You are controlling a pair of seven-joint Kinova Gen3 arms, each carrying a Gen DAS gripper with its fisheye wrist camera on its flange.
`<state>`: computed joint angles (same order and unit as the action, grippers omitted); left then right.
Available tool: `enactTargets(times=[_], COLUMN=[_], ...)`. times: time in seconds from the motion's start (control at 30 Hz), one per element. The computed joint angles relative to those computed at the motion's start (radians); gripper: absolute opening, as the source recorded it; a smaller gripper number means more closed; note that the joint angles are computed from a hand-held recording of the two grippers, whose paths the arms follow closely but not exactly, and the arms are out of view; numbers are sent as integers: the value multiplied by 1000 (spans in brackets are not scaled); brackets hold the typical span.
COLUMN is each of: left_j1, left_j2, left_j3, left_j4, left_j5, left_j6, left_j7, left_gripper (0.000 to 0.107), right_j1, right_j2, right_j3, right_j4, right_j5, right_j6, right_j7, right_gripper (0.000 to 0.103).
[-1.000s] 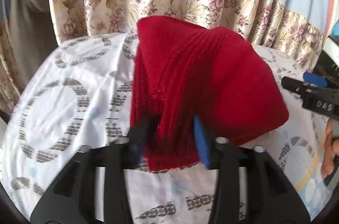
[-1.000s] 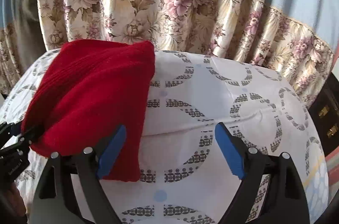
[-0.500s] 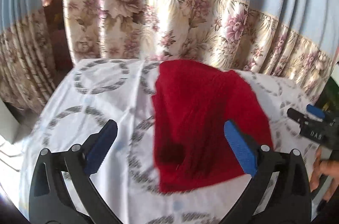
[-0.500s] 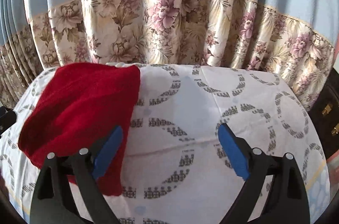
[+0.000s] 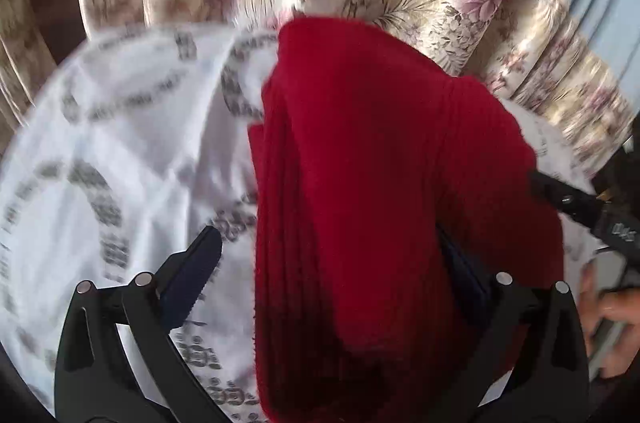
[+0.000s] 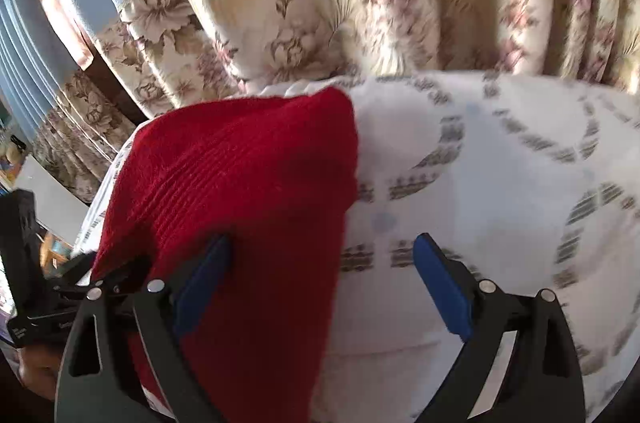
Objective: Fold small clothes
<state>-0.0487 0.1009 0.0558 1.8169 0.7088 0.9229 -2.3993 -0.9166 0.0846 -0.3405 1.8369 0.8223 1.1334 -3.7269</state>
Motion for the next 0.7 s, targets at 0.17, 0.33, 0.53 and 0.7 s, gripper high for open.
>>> enactTargets(times=[0.17,0.33,0.53,0.7], left_j1=[-23,-22,47,150], left_j2=[-7,-24,-118,-202], left_j3=[-19,-12,11,56], left_j4=[83,114,130,114], left_j5=[125,153,107,68], left_j6=[-17,-40,-72,-87], left_j7=[-125,-122,-46,98], left_gripper=[100,100,47,45], right_j1=[62,30,83,-75], right_j2=[-16,2,11,-79], right_j3=[-9,9,-127,-67], right_j4=[65,48,17,-44], right_j5=[38,69,135,85], right_j6=[-193,-216,-107,96], right_j7=[-29,-3,-31,163], right_gripper=[90,58,39,39])
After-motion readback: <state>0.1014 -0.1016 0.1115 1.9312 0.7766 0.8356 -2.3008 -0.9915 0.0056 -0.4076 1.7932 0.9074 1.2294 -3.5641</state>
